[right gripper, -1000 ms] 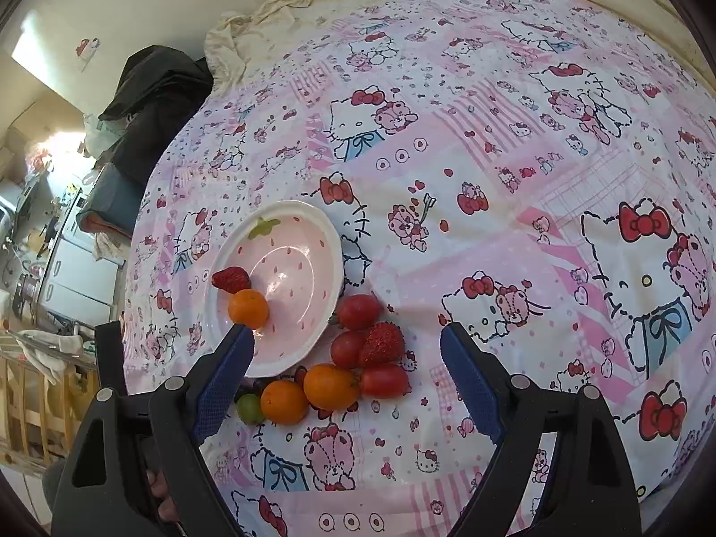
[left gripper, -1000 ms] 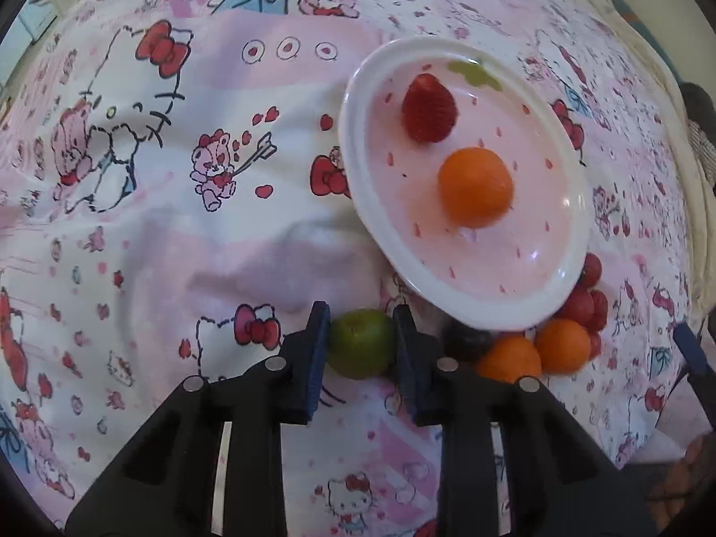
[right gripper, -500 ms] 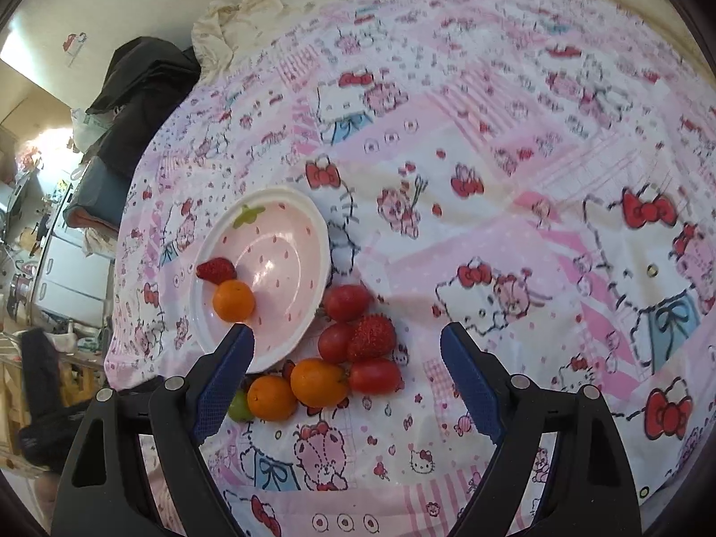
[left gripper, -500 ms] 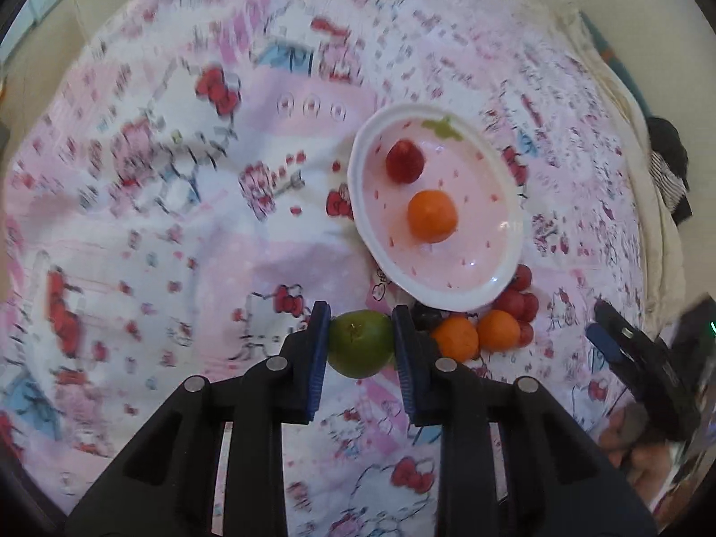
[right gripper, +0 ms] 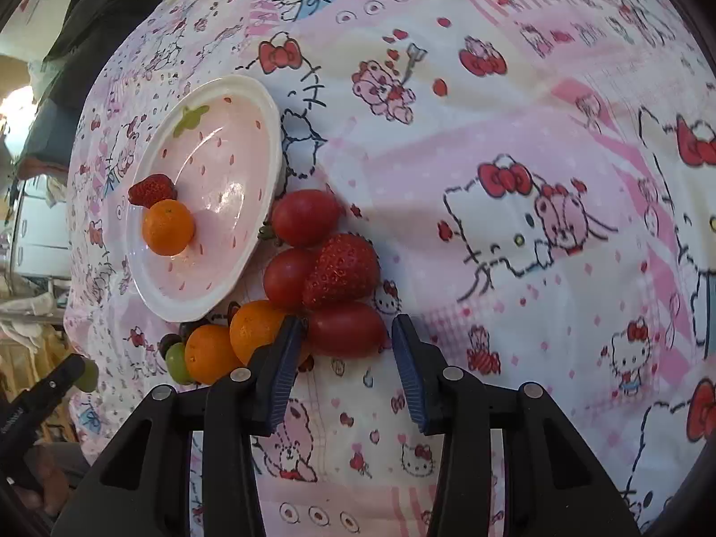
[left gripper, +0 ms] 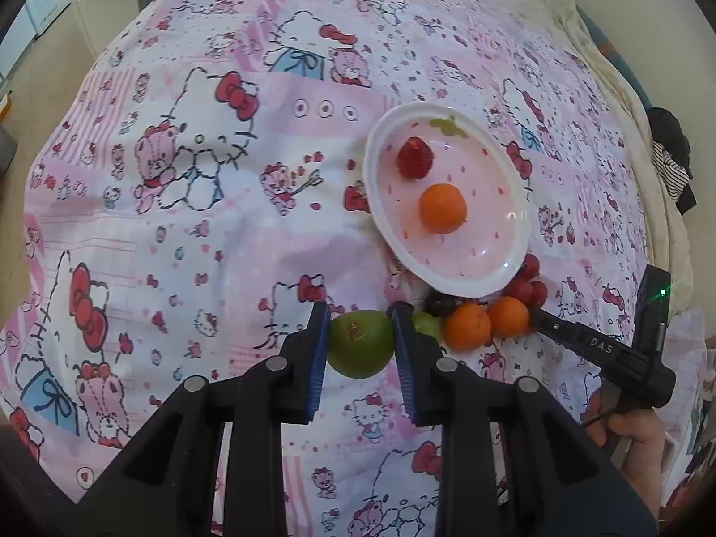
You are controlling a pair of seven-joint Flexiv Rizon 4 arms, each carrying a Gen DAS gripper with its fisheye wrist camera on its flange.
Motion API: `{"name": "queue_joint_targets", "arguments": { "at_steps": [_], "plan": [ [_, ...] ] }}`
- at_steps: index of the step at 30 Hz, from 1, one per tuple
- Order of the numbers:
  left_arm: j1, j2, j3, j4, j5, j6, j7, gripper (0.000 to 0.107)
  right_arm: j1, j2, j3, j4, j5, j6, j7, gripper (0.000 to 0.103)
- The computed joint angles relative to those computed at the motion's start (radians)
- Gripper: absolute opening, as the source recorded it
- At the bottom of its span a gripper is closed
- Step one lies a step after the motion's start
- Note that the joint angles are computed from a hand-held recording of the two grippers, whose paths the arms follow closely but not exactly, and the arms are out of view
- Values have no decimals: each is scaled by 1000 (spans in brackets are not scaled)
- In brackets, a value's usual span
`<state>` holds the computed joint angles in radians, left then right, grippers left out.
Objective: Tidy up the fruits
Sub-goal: 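Close the right tool on a red cherry tomato while the left tool holds the lime, then lower lime and tomato into the white plate and open both tools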
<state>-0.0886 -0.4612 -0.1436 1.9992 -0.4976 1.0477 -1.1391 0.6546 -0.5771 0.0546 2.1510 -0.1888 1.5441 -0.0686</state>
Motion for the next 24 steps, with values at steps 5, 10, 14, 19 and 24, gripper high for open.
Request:
{"name": "queue_joint_targets", "arguments": {
  "at_steps": [5,10,14,19,24],
  "plan": [
    [-13,-5,-1,2,18,32,3,24,-17,-14,15,18,33,79,-20,37],
    [-19,-11,7,3,43,59,-13,24,40,16,-29,61,66,120,-15,37],
    [-30,-20,17,5,80,104,-31,24,133,50,-112,99,92,157,-6,37],
    [-34,-22,9,33,129,230,-32,24,217,61,-180,124,153,248,-39,37],
    [3,4,-37,60,110,273,-1,24,344,62,-294,128,258,373,-128,37]
  ]
}}
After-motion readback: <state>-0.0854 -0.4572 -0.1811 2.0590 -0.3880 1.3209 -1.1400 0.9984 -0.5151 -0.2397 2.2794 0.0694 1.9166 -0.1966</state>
